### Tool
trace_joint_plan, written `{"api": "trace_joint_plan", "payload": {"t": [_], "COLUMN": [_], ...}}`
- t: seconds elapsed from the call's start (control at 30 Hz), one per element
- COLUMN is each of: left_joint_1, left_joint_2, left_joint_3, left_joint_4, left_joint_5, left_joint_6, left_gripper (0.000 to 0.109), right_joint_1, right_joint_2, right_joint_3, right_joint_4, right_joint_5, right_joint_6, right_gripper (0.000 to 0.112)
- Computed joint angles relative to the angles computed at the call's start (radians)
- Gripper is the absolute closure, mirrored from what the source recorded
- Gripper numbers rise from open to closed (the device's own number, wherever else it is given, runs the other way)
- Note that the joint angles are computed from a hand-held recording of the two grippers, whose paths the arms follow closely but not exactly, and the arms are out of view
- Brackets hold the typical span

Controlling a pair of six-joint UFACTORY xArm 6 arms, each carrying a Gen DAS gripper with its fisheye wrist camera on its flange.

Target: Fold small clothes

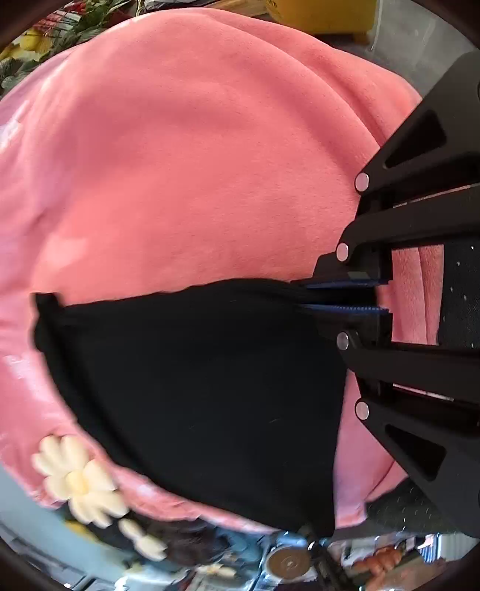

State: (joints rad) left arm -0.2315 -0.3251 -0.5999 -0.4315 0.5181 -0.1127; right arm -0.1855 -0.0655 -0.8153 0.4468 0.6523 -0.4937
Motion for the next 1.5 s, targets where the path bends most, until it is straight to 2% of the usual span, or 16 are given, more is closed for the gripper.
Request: {"api": "trace_joint_plan", "payload": {"t": [0.07, 0.1, 0.2, 0.27, 0.33, 0.57, 0.67, 0.73, 0.87, 1.07, 1.13, 1.2, 1.27, 1.33, 1.4, 1.5], "left_joint_1": [-0.016, -0.019, -0.007, 0.003, 0.009, 0.023, 0.023, 0.022, 0.034, 0.097, 0.116, 0.138, 0.153, 0.16, 0.153, 0.122], "left_joint_2": [0.033, 0.046, 0.103, 0.165, 0.234, 0.51, 0.632, 0.687, 0.812, 0.867, 0.862, 0.857, 0.848, 0.828, 0.797, 0.763], "left_joint_3": [-0.07, -0.103, -0.213, -0.292, -0.374, -0.618, -0.726, -0.761, -0.891, -0.923, -0.908, -0.882, -0.849, -0.839, -0.824, -0.836], "left_joint_4": [0.138, 0.187, 0.265, 0.258, 0.34, 0.243, 0.177, 0.169, 0.234, 0.376, 0.518, 0.553, 0.457, 0.48, 0.481, 0.237], "left_joint_5": [0.003, -0.005, -0.044, -0.112, -0.137, -0.136, -0.078, -0.122, -0.105, -0.119, -0.111, -0.117, -0.143, -0.135, -0.156, -0.194], "left_joint_6": [-0.059, -0.075, -0.092, -0.078, -0.158, -0.149, -0.1, -0.096, -0.142, -0.297, -0.405, -0.438, -0.379, -0.368, -0.344, -0.143], "left_gripper": [0.097, 0.095, 0.064, 0.058, 0.051, 0.05, 0.05, 0.05, 0.05, 0.05, 0.05, 0.048, 0.046, 0.047, 0.052, 0.048], "right_joint_1": [0.022, 0.042, 0.096, 0.119, 0.152, 0.257, 0.257, 0.242, 0.207, 0.18, 0.179, 0.187, 0.198, 0.216, 0.234, 0.244], "right_joint_2": [0.007, 0.021, 0.107, 0.194, 0.299, 0.486, 0.572, 0.614, 0.713, 0.898, 0.963, 1.003, 0.988, 0.944, 0.92, 0.97], "right_joint_3": [-0.043, -0.087, -0.248, -0.375, -0.514, -0.719, -0.805, -0.843, -0.963, -1.217, -1.3, -1.362, -1.358, -1.35, -1.369, -1.513], "right_joint_4": [0.026, 0.035, 0.088, 0.129, 0.136, 0.148, 0.101, 0.094, 0.116, 0.13, 0.12, 0.075, 0.138, 0.274, 0.305, 0.263], "right_joint_5": [-0.036, -0.06, -0.087, -0.054, -0.017, -0.02, -0.013, -0.004, 0.025, 0.108, 0.127, 0.144, 0.122, 0.096, 0.081, 0.155], "right_joint_6": [-0.009, -0.003, -0.005, -0.012, 0.021, 0.045, 0.112, 0.148, 0.234, 0.366, 0.425, 0.463, 0.42, 0.284, 0.216, 0.22], "right_gripper": [0.102, 0.095, 0.069, 0.068, 0.068, 0.068, 0.068, 0.068, 0.067, 0.066, 0.069, 0.109, 0.109, 0.109, 0.11, 0.11]}}
